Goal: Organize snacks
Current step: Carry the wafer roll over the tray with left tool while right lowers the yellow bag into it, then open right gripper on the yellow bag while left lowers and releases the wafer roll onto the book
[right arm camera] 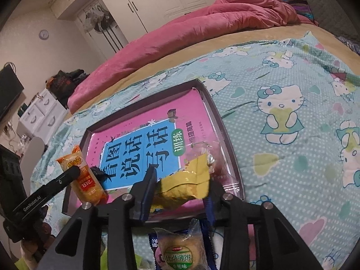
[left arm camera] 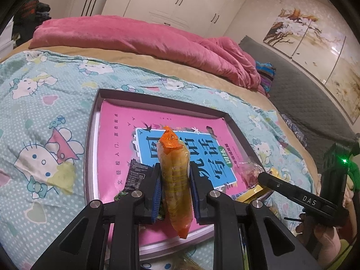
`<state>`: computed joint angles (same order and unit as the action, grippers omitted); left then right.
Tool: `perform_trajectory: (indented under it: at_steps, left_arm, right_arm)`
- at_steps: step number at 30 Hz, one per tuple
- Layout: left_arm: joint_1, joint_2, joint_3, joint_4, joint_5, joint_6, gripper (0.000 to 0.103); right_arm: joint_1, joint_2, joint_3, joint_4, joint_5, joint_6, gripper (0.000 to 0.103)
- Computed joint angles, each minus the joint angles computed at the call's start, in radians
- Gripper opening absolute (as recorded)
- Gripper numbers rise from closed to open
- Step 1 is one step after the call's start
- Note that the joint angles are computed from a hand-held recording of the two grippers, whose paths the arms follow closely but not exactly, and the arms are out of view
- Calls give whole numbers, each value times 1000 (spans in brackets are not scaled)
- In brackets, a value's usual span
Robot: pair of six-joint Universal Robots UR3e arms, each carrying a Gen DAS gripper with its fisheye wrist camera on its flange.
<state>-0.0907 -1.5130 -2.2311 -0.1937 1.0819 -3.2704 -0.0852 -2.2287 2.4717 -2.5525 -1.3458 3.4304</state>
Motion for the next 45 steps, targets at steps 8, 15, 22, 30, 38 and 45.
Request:
perform_trajectory:
  at_steps: [8,15,22,30,38,45]
  left_arm:
    - [2,9,6,-25,-4,4,24]
    - [-4,15,13,-44,-7,6,24]
    - [-6,25,14,-60,-10,7,23]
    - [-2,29,11,-65,-12,11,24]
    - [-15,27,21,-76,6,17,24]
    - [-14,36,25,-93,18,9,25]
  right_arm:
    - [16,19,-13,20,-25,15,48]
    - [7,-4,-16,52,-33,13,48]
    - [39,12,-33,48,-55,21,51]
    - [20,-16,-34,84,-57,25,51]
    - [0,-82,-35,155,-65,16,51]
    - [20,-115,-51,184,-107,8,51]
